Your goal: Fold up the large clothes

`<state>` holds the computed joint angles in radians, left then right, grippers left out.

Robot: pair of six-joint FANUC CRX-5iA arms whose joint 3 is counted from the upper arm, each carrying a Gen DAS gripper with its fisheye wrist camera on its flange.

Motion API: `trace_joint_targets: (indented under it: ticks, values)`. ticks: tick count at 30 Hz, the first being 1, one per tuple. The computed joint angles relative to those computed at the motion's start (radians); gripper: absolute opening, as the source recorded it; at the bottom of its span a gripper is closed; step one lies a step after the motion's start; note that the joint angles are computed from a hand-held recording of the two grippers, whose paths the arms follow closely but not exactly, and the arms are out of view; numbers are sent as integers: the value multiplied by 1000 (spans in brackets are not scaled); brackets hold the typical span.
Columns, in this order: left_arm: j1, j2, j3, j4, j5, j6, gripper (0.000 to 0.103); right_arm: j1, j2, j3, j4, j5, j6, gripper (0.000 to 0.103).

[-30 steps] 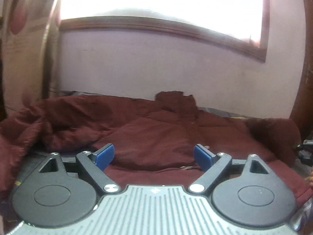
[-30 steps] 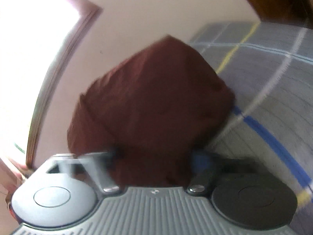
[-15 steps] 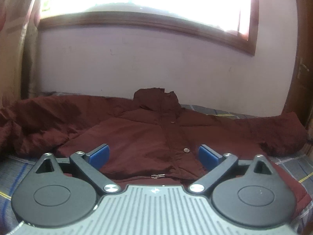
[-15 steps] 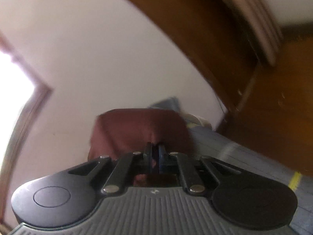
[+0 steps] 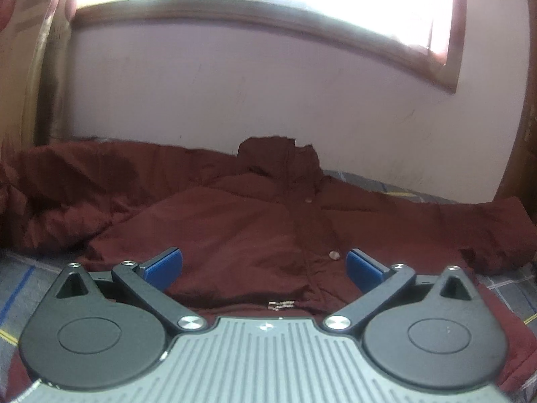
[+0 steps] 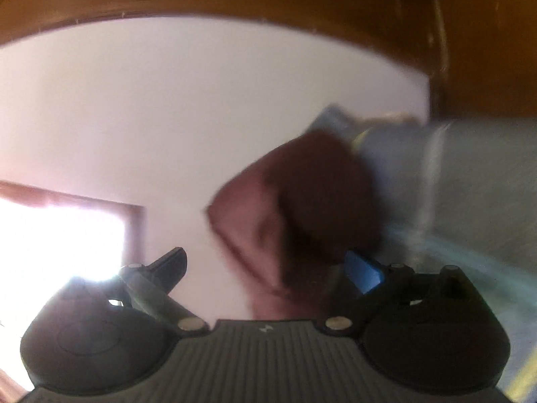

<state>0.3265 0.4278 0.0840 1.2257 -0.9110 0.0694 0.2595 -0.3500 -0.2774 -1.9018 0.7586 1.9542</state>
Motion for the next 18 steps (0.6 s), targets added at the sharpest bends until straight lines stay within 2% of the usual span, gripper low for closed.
trace_joint_targets:
  ticks: [2, 4, 5, 6, 8, 9, 11, 12, 14, 17, 18]
  values:
    - [-4, 1, 1, -17, 9, 7, 103, -34, 25, -3, 51, -87, -157, 102]
    - [-5, 3, 8, -32, 6, 15, 103, -62, 55, 36, 5, -55, -106, 100]
    - [-5, 4, 9, -30, 3, 12, 103, -50, 68, 72, 2, 16, -1, 93]
    - [-5, 4, 8, -24, 2, 4, 103, -28, 78, 110, 0, 100, 129, 90]
    - [-6, 2, -2, -6, 6, -20, 103, 58, 125, 205, 79, 292, 391, 89]
    - [-5, 2, -5, 0, 8, -28, 103, 77, 138, 239, 82, 336, 522, 89]
    - [-5, 7, -4, -6, 12, -20, 103, 87, 137, 288, 14, 394, 770, 89]
    - [-3, 14, 3, -18, 9, -1, 103, 85, 131, 294, -30, 417, 835, 89]
    - [2, 27, 23, -48, -4, 51, 103, 78, 92, 255, -113, 422, 836, 90]
    - [2, 35, 39, -85, -8, 95, 103, 100, 29, 152, -147, 400, 683, 90]
    - [0, 33, 37, -85, -2, 90, 103, 130, 19, 128, -138, 420, 614, 90]
